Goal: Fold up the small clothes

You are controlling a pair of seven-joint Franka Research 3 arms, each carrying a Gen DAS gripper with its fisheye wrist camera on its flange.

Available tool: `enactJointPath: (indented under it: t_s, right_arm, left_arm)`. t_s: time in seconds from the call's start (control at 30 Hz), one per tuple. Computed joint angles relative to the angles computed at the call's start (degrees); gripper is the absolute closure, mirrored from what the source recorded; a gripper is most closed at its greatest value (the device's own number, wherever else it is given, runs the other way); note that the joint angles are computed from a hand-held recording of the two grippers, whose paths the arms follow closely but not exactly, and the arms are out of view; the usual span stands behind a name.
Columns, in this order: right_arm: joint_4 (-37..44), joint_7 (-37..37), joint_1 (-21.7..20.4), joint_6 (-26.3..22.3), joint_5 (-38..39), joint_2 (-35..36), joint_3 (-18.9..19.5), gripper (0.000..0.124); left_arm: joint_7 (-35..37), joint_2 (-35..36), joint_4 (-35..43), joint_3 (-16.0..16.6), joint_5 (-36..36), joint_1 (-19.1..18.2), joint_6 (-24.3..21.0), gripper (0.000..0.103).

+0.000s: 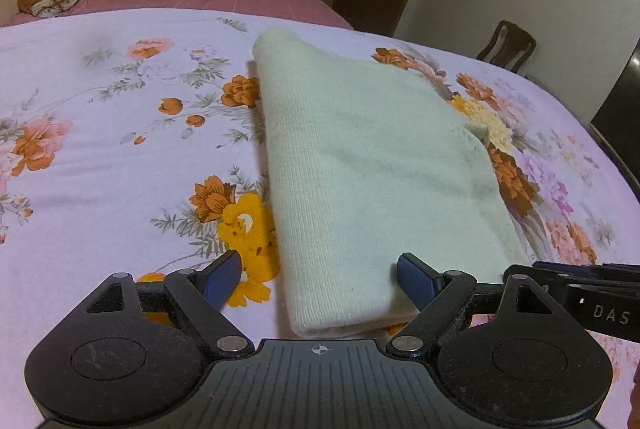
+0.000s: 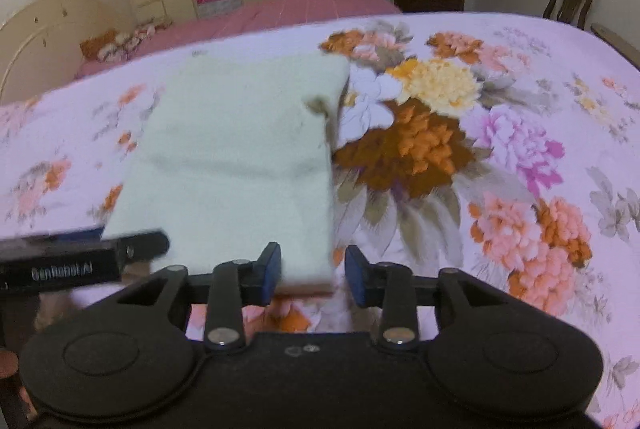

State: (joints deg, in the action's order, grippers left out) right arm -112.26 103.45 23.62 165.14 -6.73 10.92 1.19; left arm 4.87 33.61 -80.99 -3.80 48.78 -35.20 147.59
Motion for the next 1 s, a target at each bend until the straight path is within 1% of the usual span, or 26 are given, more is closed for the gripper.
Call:
enactJointPath:
  t_s: [0.07,0.2,0.23,0.27,0.3,0.37,0.47,0.53,0.63,0.67,0.7,0.77,0.83,0.87,0.93,0.97,1.0]
  right_arm:
    - [0.5,1.6,0.5,-1.9,-0.8,-0.1,-0.4,0.089]
    - [-1.3,2.7,-0.1,0.4,0.1,-2.0,0.1,0.085]
    - [-1.0,2.4,-0.3,0.4,0.0,-2.1,0.3,0.082]
    - [-1.0,2.5,-0.4,0.4,0.0,-2.1,0.4,0.079]
    - [-0.5,2.2,-0.6,0.4,0.4,-1.8,0.6,0.079]
    - [0.6,-0.1,-1.5,0.8,3.3,-0.9,1.6,0.079]
    - [3.6,-4.4,-2.5,0.6,7.7,1.5,2.9,0.079]
    - [5.7,-6.5,-2.5,-0.2,9.6,3.1,3.0,0.079]
    - [8.9,-10.2,-2.8,-1.4,11.8,5.6,3.2,0.079]
    - [9.6,-11.2,-2.8,-1.9,12.2,6.3,3.2,0.079]
    - [10.5,-12.3,-2.8,-2.8,12.5,7.0,3.1,0.079]
    - [12.9,-13.9,-2.6,-6.4,12.4,8.8,2.6,0.079]
    - [13.6,-18.0,-4.8,-7.2,16.8,9.7,4.6,0.076]
    - [13.6,-18.2,-4.5,-7.2,17.1,9.7,4.2,0.075]
    - [14.0,-20.9,-5.5,-7.5,19.8,9.7,5.1,0.074]
    - [13.9,-24.2,-7.0,-6.8,22.9,9.4,6.6,0.071]
    - [13.9,-24.4,-6.6,-6.8,23.2,9.4,6.2,0.068]
  left_arm:
    - [1.1,0.1,0.3,-0.3,-0.4,0.1,-0.6,0.018]
    - [2.7,0.4,1.2,-0.6,-1.3,0.2,-1.7,0.018]
    - [3.1,0.7,1.7,-0.7,-1.7,0.2,-2.2,0.018]
    - [3.5,1.0,2.2,-0.8,-2.2,0.1,-2.8,0.016]
    - [4.2,1.4,3.0,-1.0,-2.8,0.2,-3.4,0.012]
    - [6.4,2.7,5.6,-1.4,-4.4,0.1,-5.9,0.008]
    - [9.0,4.8,10.0,-1.5,-6.7,-0.3,-9.9,0.007]
    - [10.3,6.7,14.1,-0.8,-7.5,-1.1,-13.6,0.007]
    - [11.9,9.9,20.4,0.1,-8.5,-1.9,-17.8,0.006]
    - [12.4,10.8,22.2,0.4,-8.9,-2.0,-18.9,0.001]
    - [13.2,12.3,24.6,0.5,-9.7,-2.1,-20.5,0.000]
    - [15.0,15.2,29.5,0.5,-11.7,-2.1,-23.3,0.000]
    - [14.6,16.1,30.5,0.8,-13.1,-2.0,-22.9,0.000]
    - [14.3,16.3,30.9,1.0,-13.6,-2.0,-22.7,0.000]
    - [14.2,16.8,32.0,1.3,-14.4,-2.1,-23.2,0.000]
    - [14.4,17.1,32.6,1.3,-14.8,-2.1,-23.5,0.000]
    - [14.3,16.8,32.2,1.4,-15.1,-2.1,-23.1,0.000]
